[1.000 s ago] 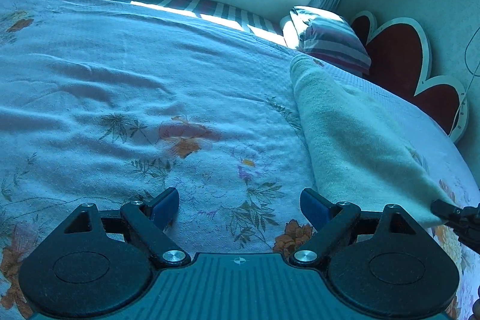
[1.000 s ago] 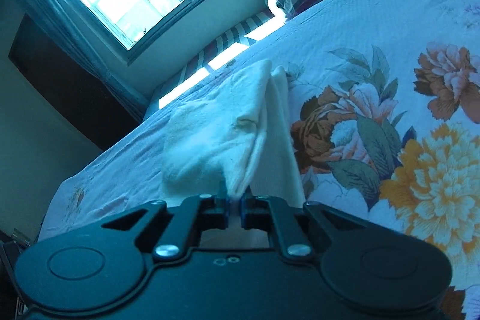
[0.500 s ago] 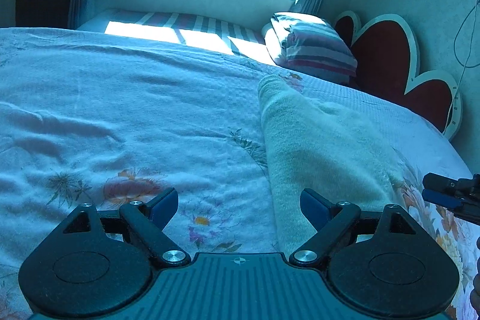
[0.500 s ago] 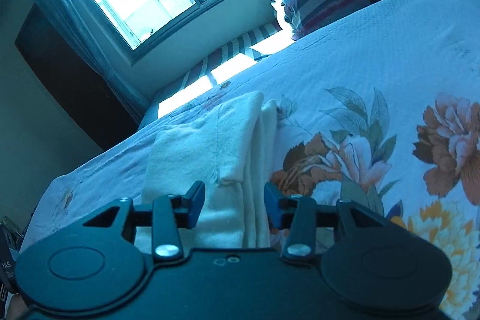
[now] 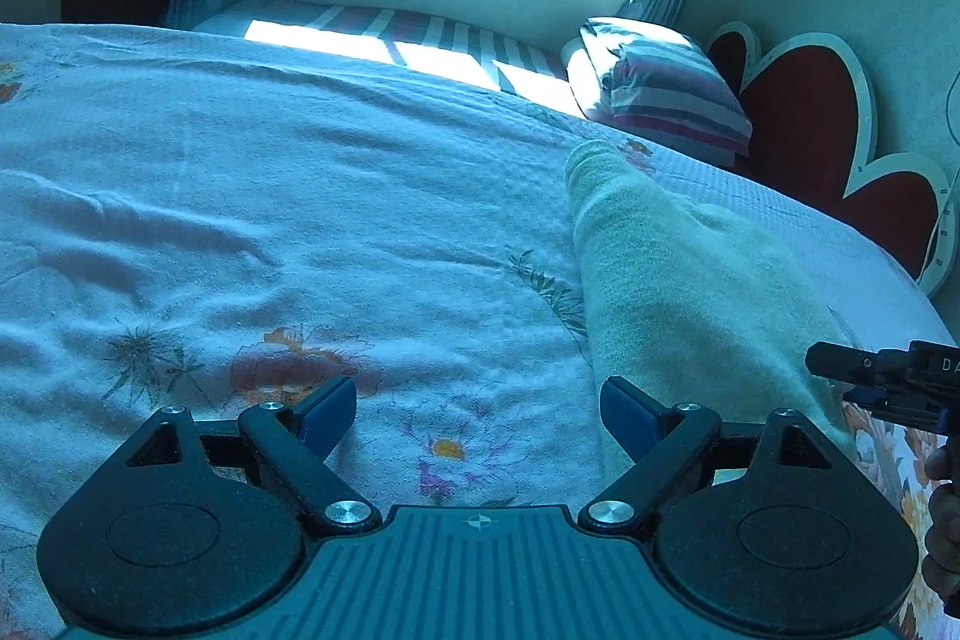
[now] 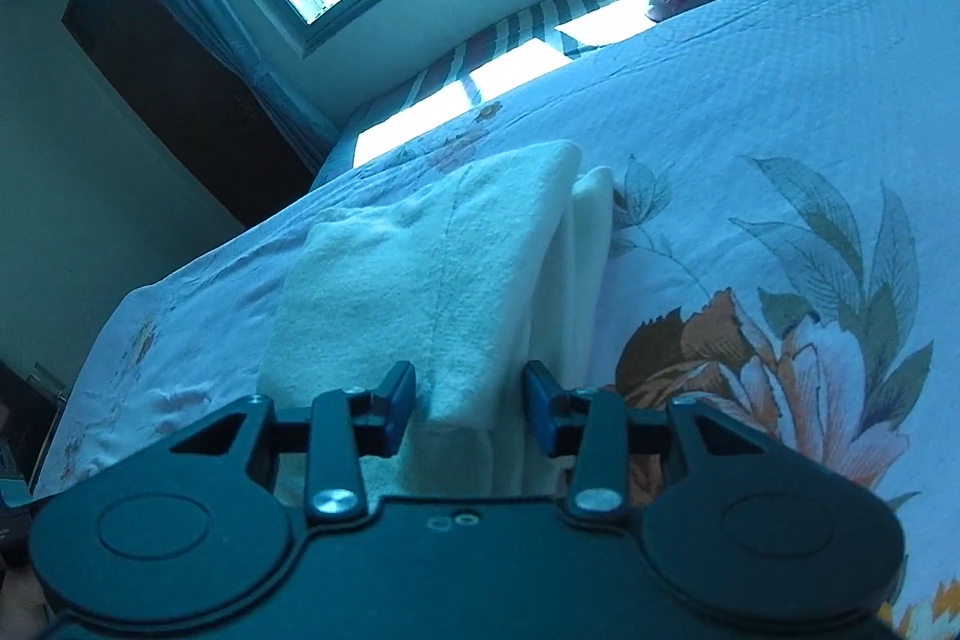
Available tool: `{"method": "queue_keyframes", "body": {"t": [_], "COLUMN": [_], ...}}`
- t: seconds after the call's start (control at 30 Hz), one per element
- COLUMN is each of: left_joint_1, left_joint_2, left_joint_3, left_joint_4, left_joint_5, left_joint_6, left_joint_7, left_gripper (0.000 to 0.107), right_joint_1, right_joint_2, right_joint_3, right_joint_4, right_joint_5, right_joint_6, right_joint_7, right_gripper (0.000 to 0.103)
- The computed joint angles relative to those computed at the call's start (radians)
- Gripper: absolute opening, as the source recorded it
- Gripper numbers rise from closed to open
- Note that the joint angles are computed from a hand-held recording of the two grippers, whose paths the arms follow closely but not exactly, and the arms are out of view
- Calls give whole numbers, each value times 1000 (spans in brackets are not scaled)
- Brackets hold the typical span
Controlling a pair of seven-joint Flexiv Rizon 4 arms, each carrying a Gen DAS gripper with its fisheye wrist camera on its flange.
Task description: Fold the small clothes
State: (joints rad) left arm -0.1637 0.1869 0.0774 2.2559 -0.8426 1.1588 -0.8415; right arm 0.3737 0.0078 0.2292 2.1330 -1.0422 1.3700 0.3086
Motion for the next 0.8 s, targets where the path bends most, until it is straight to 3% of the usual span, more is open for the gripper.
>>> {"method": "queue_keyframes", "body": {"t": [0.07, 0.1, 0.13, 0.17, 0.23, 0.3, 0.33, 0.4, 0.43, 0.5, 0.57, 0.67, 0.73, 0.8], "left_joint_1": [-1, -1, -1, -3, -10, -18, -23, -25, -29, -43, -53, -64, -58, -9], "left_joint_2": [-4, -5, -7, -7, -6, -6, -7, -14, -16, -23, -38, -69, -97, -128], "left_joint_3": [-2, -3, -5, -6, -7, -10, -12, -20, -23, -29, -37, -56, -70, -93], "left_joint_4": [0, -1, -2, -3, -8, -11, -14, -24, -29, -37, -60, -89, -104, -123], "left_joint_5": [2, 4, 6, 5, -13, -26, -30, -23, -26, -59, -85, -114, -58, 72], "left_joint_6": [-3, -4, -5, -7, -14, -19, -23, -29, -28, -4, 0, 16, 28, -11], "left_joint_7": [-2, -3, -4, -3, 9, 27, 40, 46, 53, 85, 110, 138, 112, 11], "left_gripper": [88, 88, 88, 88, 88, 88, 88, 88, 88, 88, 88, 88, 88, 88], "right_joint_1": [-6, -9, -6, -9, -18, -24, -24, 6, -2, -12, -24, -30, -16, 27], "right_joint_2": [-24, -34, -36, -36, -9, 22, 29, 20, 6, 14, 57, 101, 86, 35], "right_joint_3": [-11, -26, -23, -17, -46, -23, -12, 15, 16, 6, 15, 46, 60, 68], "right_joint_4": [-2, -4, -5, -7, -5, 0, 8, 24, 36, 40, 32, 18, -11, -44], "right_joint_5": [17, -28, -8, 1, -123, -108, -66, 133, 162, 113, -3, -72, -111, 49], "right_joint_6": [80, 109, 96, 87, 120, 76, 62, -6, 29, 47, -32, -152, -208, -257], "right_joint_7": [-35, -12, -45, -65, 26, 11, -6, -129, -129, -65, 18, 29, -54, -246], "right_gripper": [39, 22, 17, 16, 16, 16, 16, 16, 16, 24, 29, 25, 24, 22]}}
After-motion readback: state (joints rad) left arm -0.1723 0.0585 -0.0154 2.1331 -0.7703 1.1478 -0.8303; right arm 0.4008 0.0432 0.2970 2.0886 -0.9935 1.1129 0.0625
